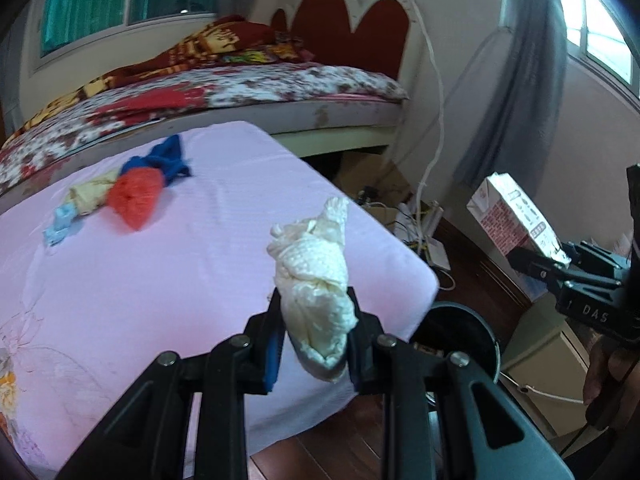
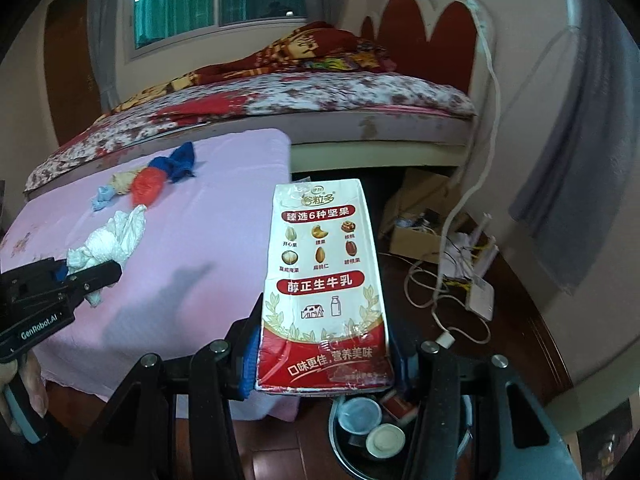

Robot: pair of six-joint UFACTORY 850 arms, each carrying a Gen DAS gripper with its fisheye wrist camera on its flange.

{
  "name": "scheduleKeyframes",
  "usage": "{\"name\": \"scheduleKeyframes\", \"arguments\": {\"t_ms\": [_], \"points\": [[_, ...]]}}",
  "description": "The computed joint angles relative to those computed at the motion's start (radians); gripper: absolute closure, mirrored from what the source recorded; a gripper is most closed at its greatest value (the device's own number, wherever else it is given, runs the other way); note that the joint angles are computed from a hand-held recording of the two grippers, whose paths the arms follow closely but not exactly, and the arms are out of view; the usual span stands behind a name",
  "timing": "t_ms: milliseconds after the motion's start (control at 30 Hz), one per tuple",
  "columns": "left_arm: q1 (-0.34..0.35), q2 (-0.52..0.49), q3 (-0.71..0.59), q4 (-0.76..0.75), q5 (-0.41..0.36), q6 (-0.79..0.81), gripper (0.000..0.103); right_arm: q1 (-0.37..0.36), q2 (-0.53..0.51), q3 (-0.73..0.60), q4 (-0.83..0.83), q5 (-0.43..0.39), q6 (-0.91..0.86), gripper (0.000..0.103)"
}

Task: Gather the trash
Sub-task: 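Carry the white cloth and milk carton over the bin and open both tools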

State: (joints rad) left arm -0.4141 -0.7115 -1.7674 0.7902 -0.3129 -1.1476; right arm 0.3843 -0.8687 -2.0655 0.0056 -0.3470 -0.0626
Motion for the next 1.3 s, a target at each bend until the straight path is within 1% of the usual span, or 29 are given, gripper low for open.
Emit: {"name": "scheduleKeyframes", "arguments": {"t_ms": [100, 267, 467, 633, 833, 1033, 1100, 1233, 1300], "points": [[-0.017, -0.029, -0.043, -0.064, -0.010, 0.076, 0.076, -0.024, 0.024, 0.047, 0.028, 0.015, -0.006, 0.050], [-0.043, -0.079, -0.118, -0.169, -0.023, 0.201, 0.076, -0.055, 0.062, 0.123, 0.018, 0.042, 0.007, 0.050], [-0.071, -0.148, -0.215, -0.321, -0.041, 0.373, 0.076, -0.094, 0.092, 0.195, -0.007, 0.055, 0.045, 0.050], [-0.089, -0.209, -0.301, -0.447, -0.067, 0.518, 0.076, -0.120, 0.097, 0.232, -0.031, 0.055, 0.066, 0.050], [-0.108, -0.292, -0.418, -0.576, -0.123, 0.675, 0.076, -0.149, 0.094, 0.264, -0.028, 0.043, 0.061, 0.050], [-0.119, -0.366, -0.523, -0.676, -0.185, 0.792, 0.076, -0.165, 0.098, 0.299, -0.048, 0.044, 0.063, 0.050], [-0.120, -0.402, -0.575, -0.717, -0.218, 0.834, 0.076, -0.169, 0.095, 0.305, -0.053, 0.038, 0.059, 0.050], [-0.122, -0.479, -0.688, -0.797, -0.285, 0.923, 0.076, -0.184, 0.086, 0.317, -0.012, 0.026, 0.008, 0.050], [-0.123, -0.513, -0.738, -0.817, -0.313, 0.944, 0.076, -0.190, 0.077, 0.320, -0.006, 0.018, -0.006, 0.050]]}}
